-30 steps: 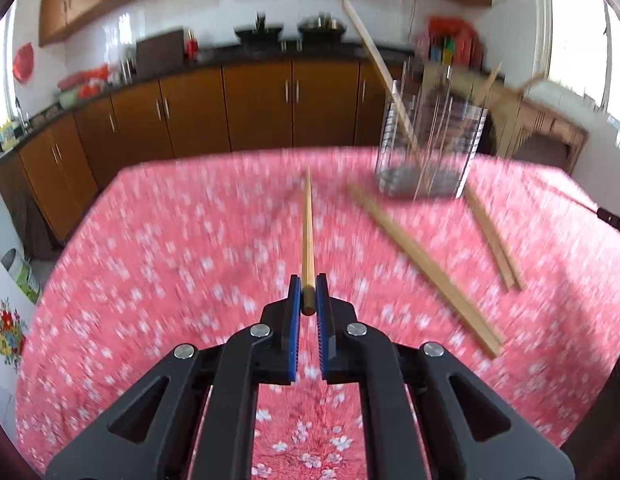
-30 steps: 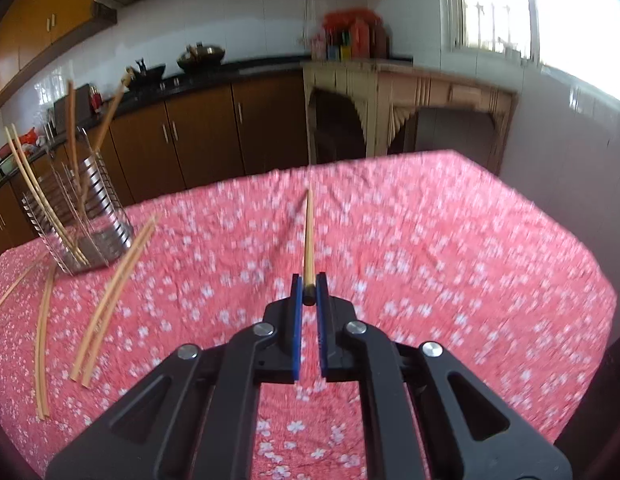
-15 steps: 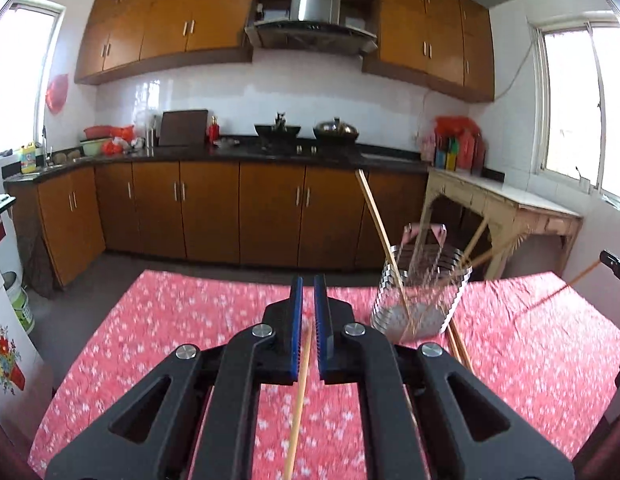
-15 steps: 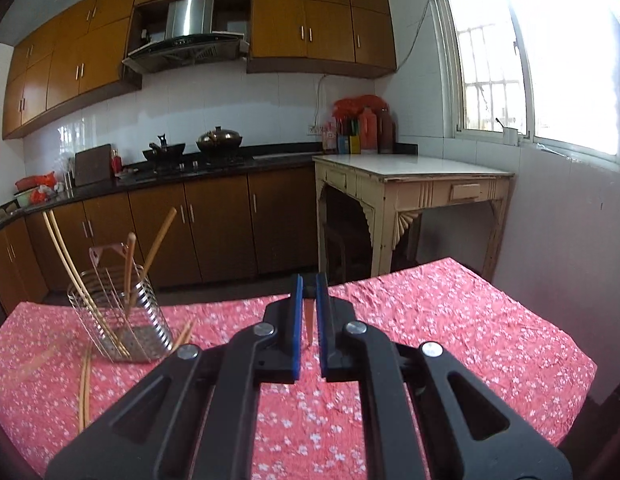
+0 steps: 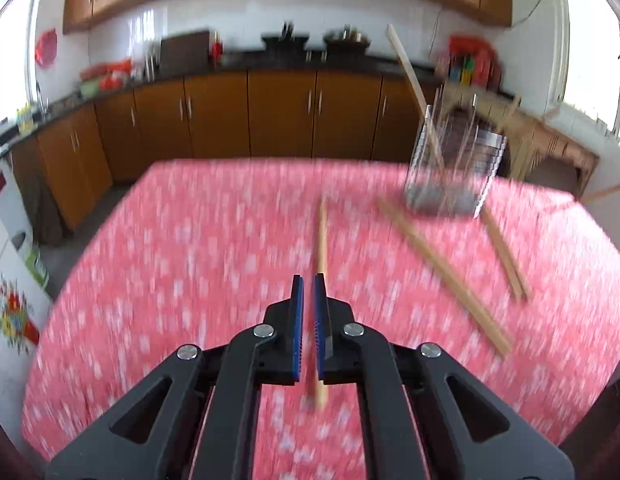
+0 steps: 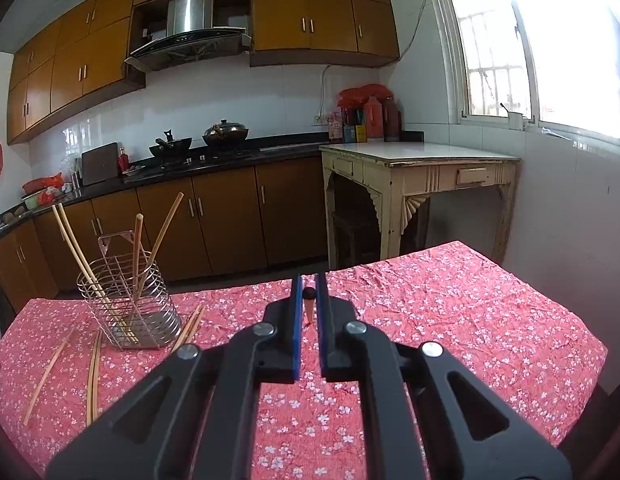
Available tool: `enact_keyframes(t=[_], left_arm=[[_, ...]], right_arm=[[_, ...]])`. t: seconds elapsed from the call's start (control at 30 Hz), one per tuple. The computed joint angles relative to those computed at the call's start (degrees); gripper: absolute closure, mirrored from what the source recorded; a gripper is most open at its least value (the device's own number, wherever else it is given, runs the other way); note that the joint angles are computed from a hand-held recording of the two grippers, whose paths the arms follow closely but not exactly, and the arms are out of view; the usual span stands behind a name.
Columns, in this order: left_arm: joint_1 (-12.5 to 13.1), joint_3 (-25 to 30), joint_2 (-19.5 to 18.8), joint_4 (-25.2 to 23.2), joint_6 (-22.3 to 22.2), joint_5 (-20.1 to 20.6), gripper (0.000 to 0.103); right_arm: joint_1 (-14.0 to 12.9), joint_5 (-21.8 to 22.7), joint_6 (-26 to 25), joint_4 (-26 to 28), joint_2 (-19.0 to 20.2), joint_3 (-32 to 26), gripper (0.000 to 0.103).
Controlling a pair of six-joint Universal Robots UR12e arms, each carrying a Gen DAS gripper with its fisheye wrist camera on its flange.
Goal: Organize utensils
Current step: 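Lift the chopsticks with both grippers and carry them toward the wire basket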
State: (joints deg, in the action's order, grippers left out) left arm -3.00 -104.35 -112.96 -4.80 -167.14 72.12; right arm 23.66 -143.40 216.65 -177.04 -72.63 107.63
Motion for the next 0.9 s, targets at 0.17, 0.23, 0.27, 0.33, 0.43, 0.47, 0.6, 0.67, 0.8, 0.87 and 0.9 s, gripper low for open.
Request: enact_keyframes(t=[0.17, 0.23, 0.27, 0.33, 0.43, 0.47, 0.6, 0.67, 0.8, 0.87, 0.9], left_arm=[[0.23, -4.38, 0.77, 1.59, 1.83, 0.54, 0.066], [0.11, -5.04, 0.86, 1.19, 2.34, 0.64, 0.066], [0.0, -5.15, 0.87, 0.84, 2.45, 0.75, 0.066], [-0.54, -5.24, 0.99, -0.67, 3.08, 1.8, 0.066], [-1.3, -4.98, 0.61, -0.77, 2.9, 3.71, 0.066], [-1.47, -4.61, 0.51, -1.36, 2.81, 4.1, 0.068], [-2.07, -2.58, 0.06, -4.57, 2.54, 5.85, 0.084], [-2.33, -1.21, -0.35, -6.71, 3.0, 6.43, 0.094], [-2.89, 0.48, -0.79, -9.6, 4.47, 7.84, 0.096], [-3.32, 1.32, -1.14, -10.51, 5.77, 8.63, 0.096], [-3.4, 1.89, -1.39, -11.18, 6.12, 8.68, 0.096]], right_arm=[[0.11, 0.15, 0.57, 0.78, 0.16, -0.56, 0.096], [0.08, 0.59, 1.13, 1.0, 0.19, -0.57, 0.096], [0.04, 0.89, 1.49, 1.29, 0.13, -0.51, 0.096], [-0.1, 1.53, 2.39, 1.64, -0.01, -0.27, 0.096], [-0.11, 1.62, 3.35, 2.06, -0.04, -0.09, 0.096], [-0.11, 1.66, 3.52, 2.09, -0.07, -0.04, 0.096], [-0.13, 1.59, 3.34, 1.96, 0.04, -0.18, 0.096], [-0.12, 1.54, 3.1, 1.74, 0.08, -0.14, 0.096], [-0.1, 1.45, 3.12, 1.69, 0.2, -0.15, 0.096], [-0.17, 1.57, 3.4, 1.75, 0.24, -0.13, 0.096], [-0.21, 1.67, 3.58, 1.84, 0.27, -0.17, 0.096]])
